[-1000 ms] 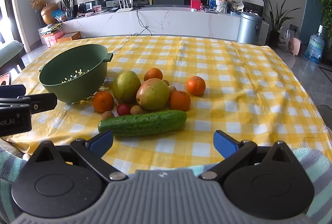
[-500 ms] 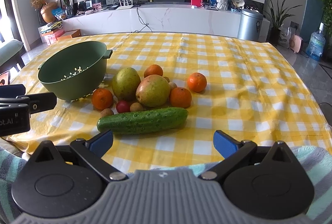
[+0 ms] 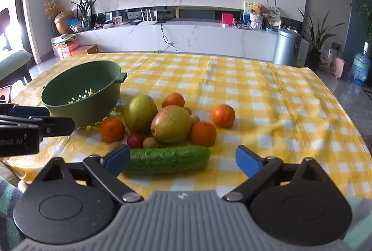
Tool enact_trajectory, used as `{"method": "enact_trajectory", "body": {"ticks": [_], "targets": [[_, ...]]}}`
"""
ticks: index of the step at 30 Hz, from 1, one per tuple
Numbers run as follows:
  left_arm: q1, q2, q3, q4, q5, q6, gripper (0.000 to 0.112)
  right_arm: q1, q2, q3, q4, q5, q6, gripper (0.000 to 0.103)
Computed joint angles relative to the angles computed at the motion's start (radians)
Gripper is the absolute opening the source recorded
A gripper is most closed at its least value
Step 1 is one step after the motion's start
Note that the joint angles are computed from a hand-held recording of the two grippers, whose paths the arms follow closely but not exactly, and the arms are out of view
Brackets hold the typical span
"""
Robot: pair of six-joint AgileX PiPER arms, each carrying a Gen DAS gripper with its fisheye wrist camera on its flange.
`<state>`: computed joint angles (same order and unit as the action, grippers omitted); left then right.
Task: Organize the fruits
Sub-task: 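Grasp the green pear with the left tool while the right tool grasps the mango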
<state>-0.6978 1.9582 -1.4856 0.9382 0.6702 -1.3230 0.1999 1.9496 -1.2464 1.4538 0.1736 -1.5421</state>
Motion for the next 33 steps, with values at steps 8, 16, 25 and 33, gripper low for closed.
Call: {"method": "enact_trajectory", "body": {"ticks": [8,16,25,33], "targets": [[0.082,0.077,-0.095,-0.159,-0.114,0.173,0.056,-0.025,0.159,-0.262,-0.447,0.12,0.43,0.088],[0.144,0.21,-0.267,-0.314,-0.108,0.421,0.059,-0.046,0.4,-0.682,-0.739,0.391,0.868,0.075],[0.181,0.318,-0.389,-0.364,-0.111,0.571,0.069,-0.076,0.589,-0.981,-0.715,0.57,0.991,0.065],[0.187,0.388,-0.464,-0.353,-0.095,0.663,0.071,-0.058,0.649,-1.081,-0.737,0.604,0.988,0.067]]}}
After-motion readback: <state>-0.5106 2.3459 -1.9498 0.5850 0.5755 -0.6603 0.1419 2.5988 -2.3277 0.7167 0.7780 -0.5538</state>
